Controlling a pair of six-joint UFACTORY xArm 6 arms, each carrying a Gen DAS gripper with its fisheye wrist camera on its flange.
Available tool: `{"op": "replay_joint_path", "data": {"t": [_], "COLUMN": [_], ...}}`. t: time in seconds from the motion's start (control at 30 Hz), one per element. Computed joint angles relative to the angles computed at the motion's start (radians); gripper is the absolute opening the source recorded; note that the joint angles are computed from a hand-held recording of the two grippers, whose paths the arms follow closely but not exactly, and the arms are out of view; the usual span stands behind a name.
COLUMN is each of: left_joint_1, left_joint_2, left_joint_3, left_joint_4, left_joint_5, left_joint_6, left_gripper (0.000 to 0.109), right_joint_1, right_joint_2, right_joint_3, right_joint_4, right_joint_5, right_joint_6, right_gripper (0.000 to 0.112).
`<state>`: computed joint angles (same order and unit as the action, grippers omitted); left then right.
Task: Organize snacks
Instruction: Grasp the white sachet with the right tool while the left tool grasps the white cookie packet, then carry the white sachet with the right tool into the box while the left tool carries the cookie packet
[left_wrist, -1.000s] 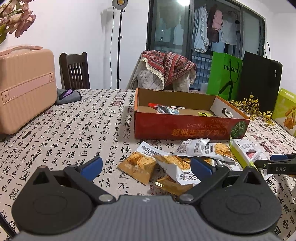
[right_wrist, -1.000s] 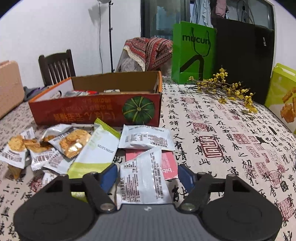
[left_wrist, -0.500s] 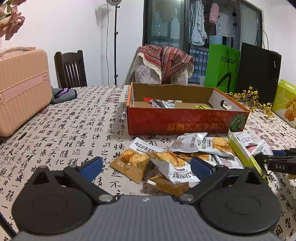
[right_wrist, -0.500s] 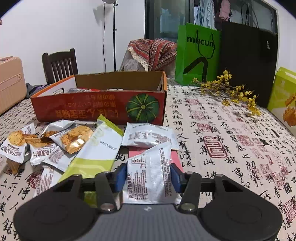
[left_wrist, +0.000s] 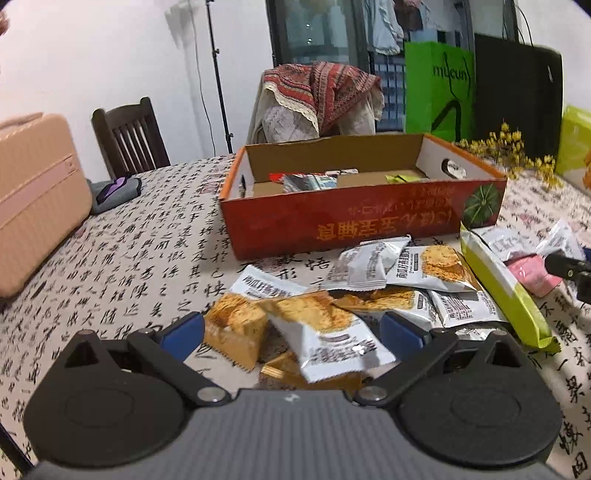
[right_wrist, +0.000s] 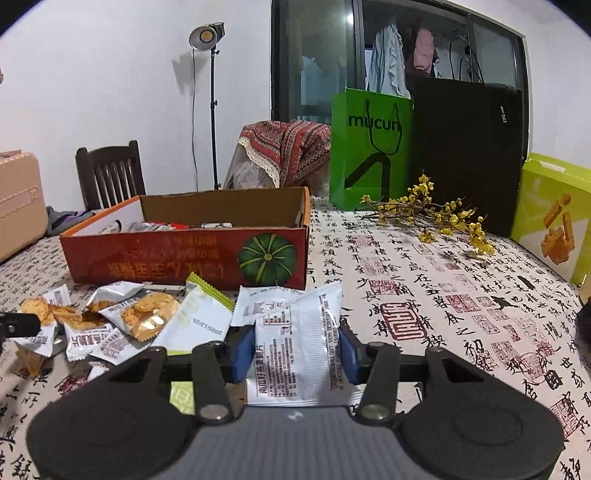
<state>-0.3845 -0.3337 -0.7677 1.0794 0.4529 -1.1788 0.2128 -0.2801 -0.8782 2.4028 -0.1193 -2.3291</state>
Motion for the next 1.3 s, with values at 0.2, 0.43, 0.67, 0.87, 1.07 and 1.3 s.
{"op": "replay_joint_path", "data": {"t": [0.2,0.43,0.67,0.87,1.07,1.3], "left_joint_1": [-0.038,-0.042,-0.030,-0.014,0.003,0.013], "left_joint_2": [0.076,0.100,0.092,0.057,0.014,-0.053], "left_joint_3": [-0.062,-0.071,-0.061,-0.024,0.009,0.040], "left_joint_4": [0.001,-0.006,0.010,0.077,0.108,0.148], "left_joint_5": [0.074,0.107,0.063,-0.005,-0.031,-0.048], "left_joint_6": [0.006,-0.014,-0.039,-0.103,-0.156,-0.201], "left_gripper": [0.103,0.102,0.068,0.052,0.051,0.051], "right_joint_1": [-0.012,-0.021,-0.026,-0.032,-0.057,-0.104], "right_joint_2": [-0.011,-0.013,-0.014,-0.016,-0.018,-0.038], "right_joint_3": [0.008,0.005,0.003,-0.002,-0.013,-0.009], "right_joint_4": [0.043,0.096,0.132,0.180,0.336,0.611], "right_joint_5": [0.017,0.020,0.024,0.025,0.031,0.050], "right_joint_6": [-0.040,-0.096,-0.137,-0.199,-0.376,-0.698], "right_gripper": [0.047,0.047,0.047,0.047,0.047,0.047]}}
